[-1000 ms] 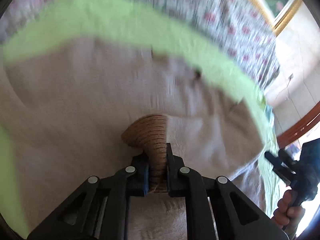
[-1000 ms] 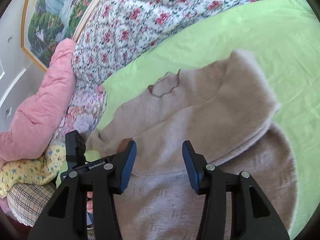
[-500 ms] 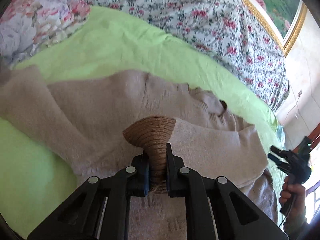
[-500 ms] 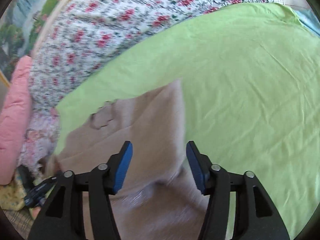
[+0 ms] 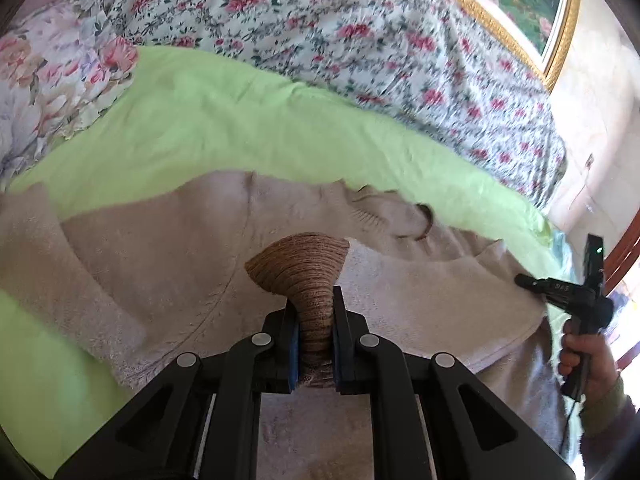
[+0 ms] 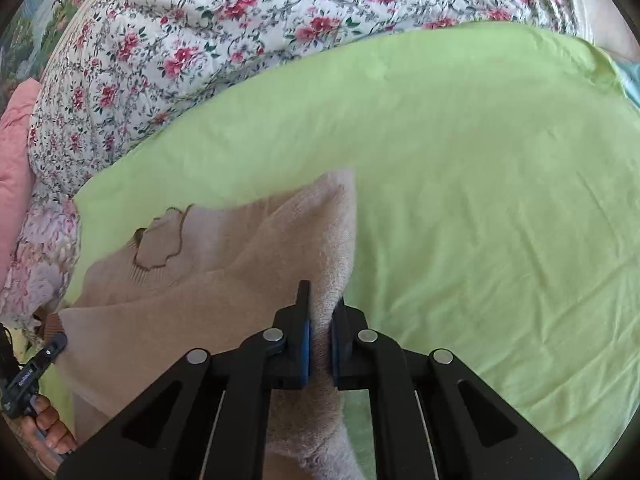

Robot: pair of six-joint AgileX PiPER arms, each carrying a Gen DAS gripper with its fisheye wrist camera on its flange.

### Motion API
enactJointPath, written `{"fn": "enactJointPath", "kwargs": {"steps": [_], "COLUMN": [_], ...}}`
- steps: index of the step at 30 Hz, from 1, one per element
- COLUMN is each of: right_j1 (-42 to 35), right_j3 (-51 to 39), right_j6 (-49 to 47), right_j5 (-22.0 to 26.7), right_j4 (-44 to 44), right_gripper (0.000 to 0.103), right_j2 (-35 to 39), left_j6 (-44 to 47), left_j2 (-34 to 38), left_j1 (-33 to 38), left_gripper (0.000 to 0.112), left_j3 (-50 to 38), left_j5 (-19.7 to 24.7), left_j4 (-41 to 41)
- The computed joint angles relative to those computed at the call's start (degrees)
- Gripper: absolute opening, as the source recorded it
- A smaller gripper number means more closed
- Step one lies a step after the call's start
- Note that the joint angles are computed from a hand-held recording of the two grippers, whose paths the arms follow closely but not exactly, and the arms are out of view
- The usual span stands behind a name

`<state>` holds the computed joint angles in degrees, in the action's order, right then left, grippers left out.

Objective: Fold small clothes
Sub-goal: 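Carry the cuff across the sweater body with the right gripper and release, then grasp the other brown cuff with the left gripper and fold it across the body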

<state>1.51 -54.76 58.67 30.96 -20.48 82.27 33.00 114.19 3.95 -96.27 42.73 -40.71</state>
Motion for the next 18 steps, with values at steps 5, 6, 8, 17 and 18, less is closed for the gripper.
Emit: {"fn": "enactJointPath", "kwargs": {"steps": [5, 6, 8, 17, 18], "right_j1": [1.6, 1.9, 2.0, 12.1, 13.7], "right_j3": [0.3, 0.6, 1.1, 3.9, 3.8], "right_j6": [2.0, 3.2, 4.9, 24.4, 25.6], "right_j5": [1.1, 0.9, 1.0, 8.2, 8.8], "right_j4": [-1.4, -2.1, -2.7, -13.6, -14.2], "right_gripper": [0.008, 0.009, 0.009, 0.049, 0.050], "right_j2": [2.3, 2.1, 1.5, -9.5, -9.9], "left_j6": [-1.6, -1.2, -2.1, -2.4, -2.5], "left_j2": [0.2, -0.6, -1.7, -7.0, -7.5], "left_j1": [1.8, 2.3, 3.0, 9.6, 10.5], "left_gripper": [0.024, 0.025, 0.024, 0.033, 0.042], "left_j3": [0.8, 1.4, 1.7, 6.1, 6.9], "left_j5": [1.1, 0.7, 0.2, 0.6, 0.7], "left_j4": [2.1, 1.7, 3.3, 4.0, 4.0]}}
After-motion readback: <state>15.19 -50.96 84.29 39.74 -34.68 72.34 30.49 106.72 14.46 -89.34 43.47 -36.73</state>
